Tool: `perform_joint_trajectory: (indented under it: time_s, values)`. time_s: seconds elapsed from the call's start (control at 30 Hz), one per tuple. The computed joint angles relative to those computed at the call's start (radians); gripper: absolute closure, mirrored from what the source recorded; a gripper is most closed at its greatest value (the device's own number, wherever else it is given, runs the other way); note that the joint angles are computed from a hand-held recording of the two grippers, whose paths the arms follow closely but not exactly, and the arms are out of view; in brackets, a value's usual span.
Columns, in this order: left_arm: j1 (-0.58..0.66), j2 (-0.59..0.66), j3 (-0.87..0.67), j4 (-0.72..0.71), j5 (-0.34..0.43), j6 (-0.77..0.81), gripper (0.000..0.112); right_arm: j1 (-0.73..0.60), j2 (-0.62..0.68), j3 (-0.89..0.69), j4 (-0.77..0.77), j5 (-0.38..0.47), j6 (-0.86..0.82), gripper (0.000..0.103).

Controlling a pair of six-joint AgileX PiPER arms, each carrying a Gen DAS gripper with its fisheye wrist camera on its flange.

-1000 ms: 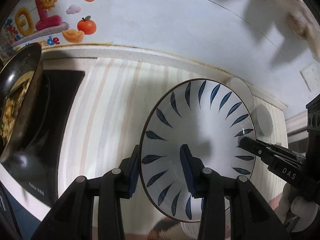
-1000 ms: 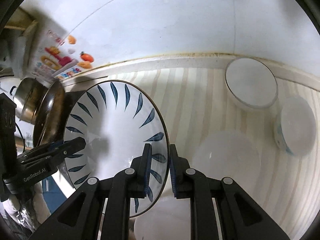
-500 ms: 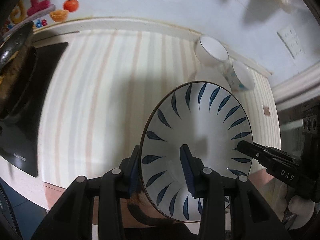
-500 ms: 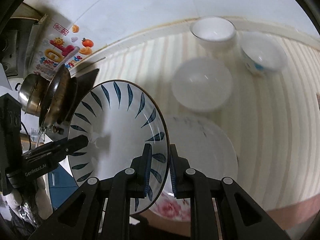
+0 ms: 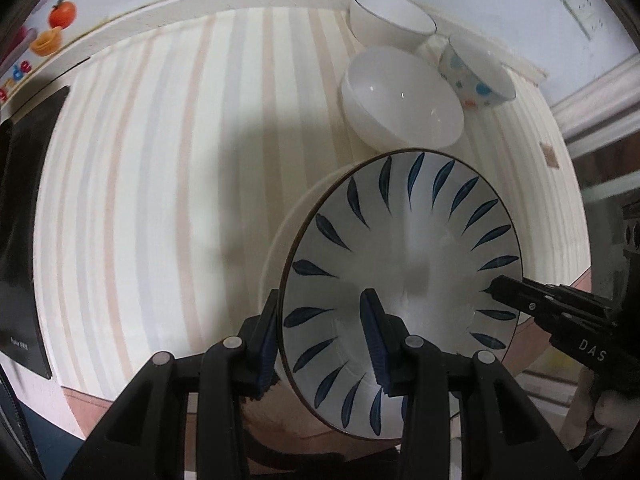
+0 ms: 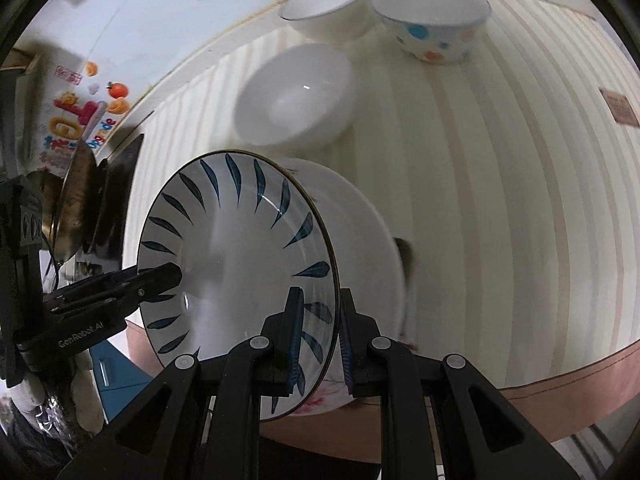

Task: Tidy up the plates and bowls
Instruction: 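Carry the blue-striped plate and lower it onto the plate stack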

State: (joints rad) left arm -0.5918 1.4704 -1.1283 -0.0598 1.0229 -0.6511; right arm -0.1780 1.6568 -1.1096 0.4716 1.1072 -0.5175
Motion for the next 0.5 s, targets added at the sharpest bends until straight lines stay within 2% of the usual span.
perform_joint_trajectory:
  time_s: [0.2,0.5]
  values:
    - [-0.01,0.027,-0.001,-0.009,0.005,0.003,0.077,-0.039,0.041,0.016,0.002,-0.023,-0.039,0.084]
    - [-0.017,0.073,-0.012,-0.01,0.009,-0.016,0.077,-0.027,0.078,-0.002,0.006,-0.035,-0.035,0.084]
